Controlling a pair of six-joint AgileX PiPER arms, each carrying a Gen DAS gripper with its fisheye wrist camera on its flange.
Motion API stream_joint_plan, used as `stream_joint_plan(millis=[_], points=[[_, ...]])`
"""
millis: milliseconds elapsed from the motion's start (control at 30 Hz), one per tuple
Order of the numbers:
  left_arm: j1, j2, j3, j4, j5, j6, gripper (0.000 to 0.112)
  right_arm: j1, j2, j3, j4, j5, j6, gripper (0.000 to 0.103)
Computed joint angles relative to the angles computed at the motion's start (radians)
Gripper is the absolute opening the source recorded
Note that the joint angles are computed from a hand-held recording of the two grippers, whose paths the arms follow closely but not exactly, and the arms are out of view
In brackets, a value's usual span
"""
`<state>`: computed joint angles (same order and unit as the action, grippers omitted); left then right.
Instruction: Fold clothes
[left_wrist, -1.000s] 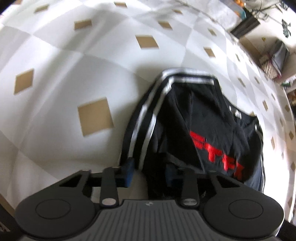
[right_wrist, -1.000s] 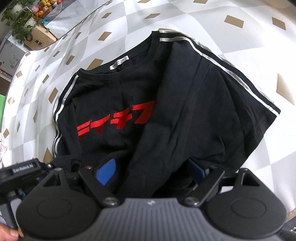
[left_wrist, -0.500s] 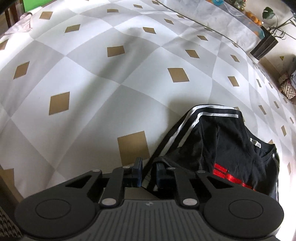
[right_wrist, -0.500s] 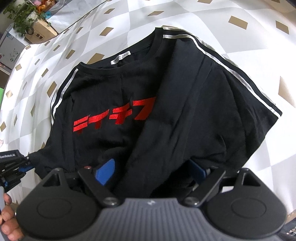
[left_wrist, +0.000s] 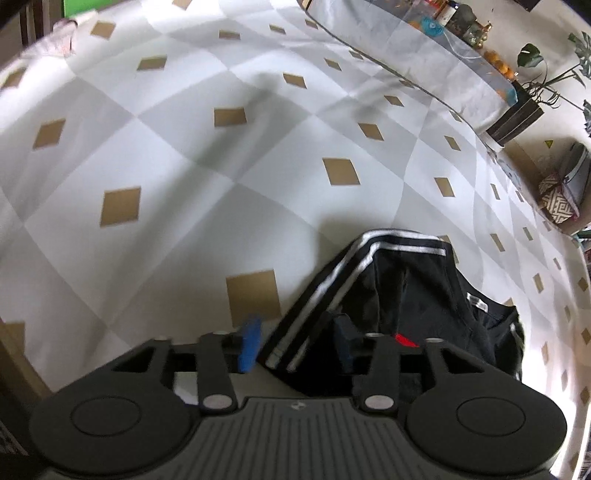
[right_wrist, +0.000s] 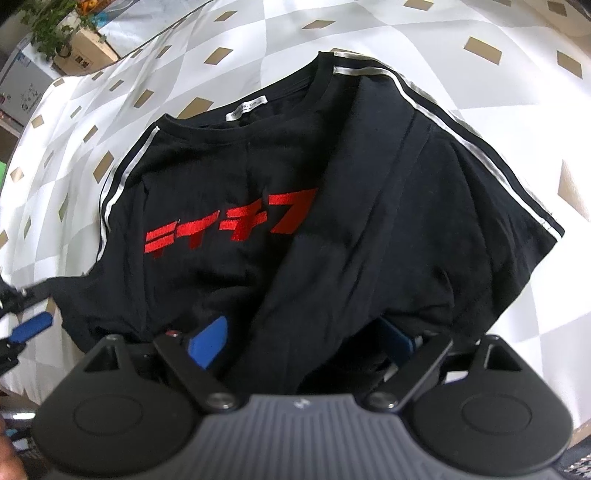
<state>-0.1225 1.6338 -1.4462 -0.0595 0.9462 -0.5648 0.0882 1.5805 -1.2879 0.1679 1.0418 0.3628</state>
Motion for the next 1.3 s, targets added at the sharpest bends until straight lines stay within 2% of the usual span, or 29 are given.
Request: stream_joint_plan(millis=[167, 333, 500, 767, 967, 1300], points=[[0.013, -0.002, 0.009, 0.03, -0.009, -0.055, 0.048, 0.006, 0.001, 0.002, -0.007, -0.003, 0.0, 0.089], [0.046, 0.013, 0.019, -0.114, -0.018, 0.033, 0.05, 0.02, 0.005, -0.002, -0.024, -0.004, 0.01, 0.091], [0.057, 0.069, -0.004, -0.181, -0.009, 0.017, 0.051, 0.033, 0.004, 0.002, -0.039, -0.01, 0.016, 0.092], [0.005, 0.142, -0.059, -0.076, 0.002, -0.04, 0.052, 0.057, 0.011, 0.0, -0.069, -0.015, 0.035, 0.095], [-0.017, 0.183, -0.092, -0.042, 0.015, -0.013, 0.056, 0.068, 0.017, -0.004, -0.083, -0.015, 0.044, 0.097], [-0.159, 0.248, -0.183, 0.225, 0.101, 0.029, 0.051, 0.079, 0.025, -0.009, -0.096, -0.017, 0.057, 0.099]])
